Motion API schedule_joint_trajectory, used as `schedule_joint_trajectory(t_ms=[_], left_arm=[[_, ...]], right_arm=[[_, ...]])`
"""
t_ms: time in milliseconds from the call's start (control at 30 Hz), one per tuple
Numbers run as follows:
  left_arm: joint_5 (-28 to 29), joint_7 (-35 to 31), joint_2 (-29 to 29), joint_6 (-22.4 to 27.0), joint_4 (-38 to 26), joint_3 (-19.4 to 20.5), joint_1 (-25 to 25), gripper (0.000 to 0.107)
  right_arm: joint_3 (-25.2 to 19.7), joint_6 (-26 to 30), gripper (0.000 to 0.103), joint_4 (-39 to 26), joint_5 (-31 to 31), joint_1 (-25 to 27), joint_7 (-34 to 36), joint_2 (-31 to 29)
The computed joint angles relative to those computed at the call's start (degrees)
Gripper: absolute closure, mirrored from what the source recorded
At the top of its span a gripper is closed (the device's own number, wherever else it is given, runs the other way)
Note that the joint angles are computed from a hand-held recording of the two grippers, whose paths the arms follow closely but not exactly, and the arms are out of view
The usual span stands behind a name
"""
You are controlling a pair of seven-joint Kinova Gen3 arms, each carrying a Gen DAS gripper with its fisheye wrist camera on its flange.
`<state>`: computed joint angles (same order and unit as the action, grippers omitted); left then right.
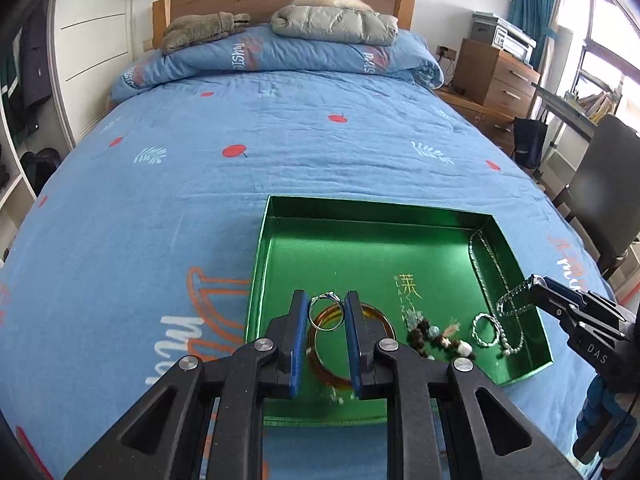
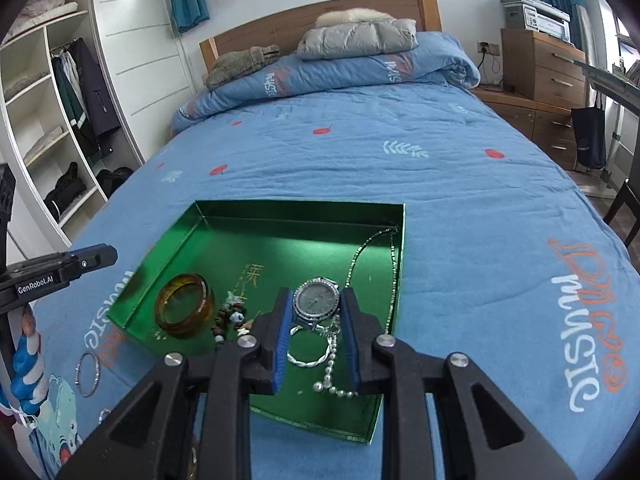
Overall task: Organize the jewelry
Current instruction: 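Lower the ring and watch into the green tray and open both tools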
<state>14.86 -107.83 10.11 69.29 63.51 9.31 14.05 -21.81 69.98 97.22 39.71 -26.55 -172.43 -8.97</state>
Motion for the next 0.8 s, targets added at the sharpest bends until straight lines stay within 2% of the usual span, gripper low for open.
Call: schedule_joint_trajectory(t_ms=[133, 267, 367, 467, 533, 567, 633, 700, 800], left_arm=[[-7.4, 5.2, 5.7, 0.0, -4.3, 0.0, 5.3, 0.089], [-13.0, 9.1, 9.9, 1.5, -7.0, -1.0, 9.0, 0.089], [-14.8, 10.8, 11.3, 2.5, -7.4, -1.7, 9.8, 0.089], [-13.7, 10.3, 10.7, 1.4, -5.6, -1.4, 8.5, 0.089], [-13.3, 9.8, 10.7, 2.4, -6.2, -1.2, 8.1, 0.088], [-13.2, 9.6, 10.5, 2.5, -6.1, -1.1, 7.9, 0.088], [-12.0, 8.9, 10.1, 2.6, -6.2, -0.8, 7.0, 0.083], [-10.3, 8.4, 9.7, 3.4, -6.9, -0.6, 5.9, 0.060], [-8.9, 7.3, 7.0, 3.3, -6.4, -0.6, 4.6, 0.055]], right_arm=[[3.7, -2.0, 0.081, -0.2, -3.5, 1.1, 4.7, 2.6], [5.3, -1.6, 0.081, -0.9, -5.0, 0.9, 7.8, 4.6], [5.5, -0.8, 0.081, -1.0, -4.8, 0.0, 8.6, 5.5], [5.8, -1.9, 0.080, 0.3, -4.1, -0.5, 7.8, 4.9], [5.7, -1.6, 0.080, 0.2, -4.0, -0.7, 7.9, 4.9], [5.6, -1.5, 0.076, 0.3, -3.7, -0.8, 7.6, 4.8], [5.3, -1.5, 0.070, 0.5, -3.1, -1.0, 6.4, 4.1], [4.3, 0.4, 0.068, -0.3, -2.4, -1.3, 5.6, 3.5], [2.0, 4.7, 0.067, -2.1, -0.6, -2.4, 4.0, 2.3]])
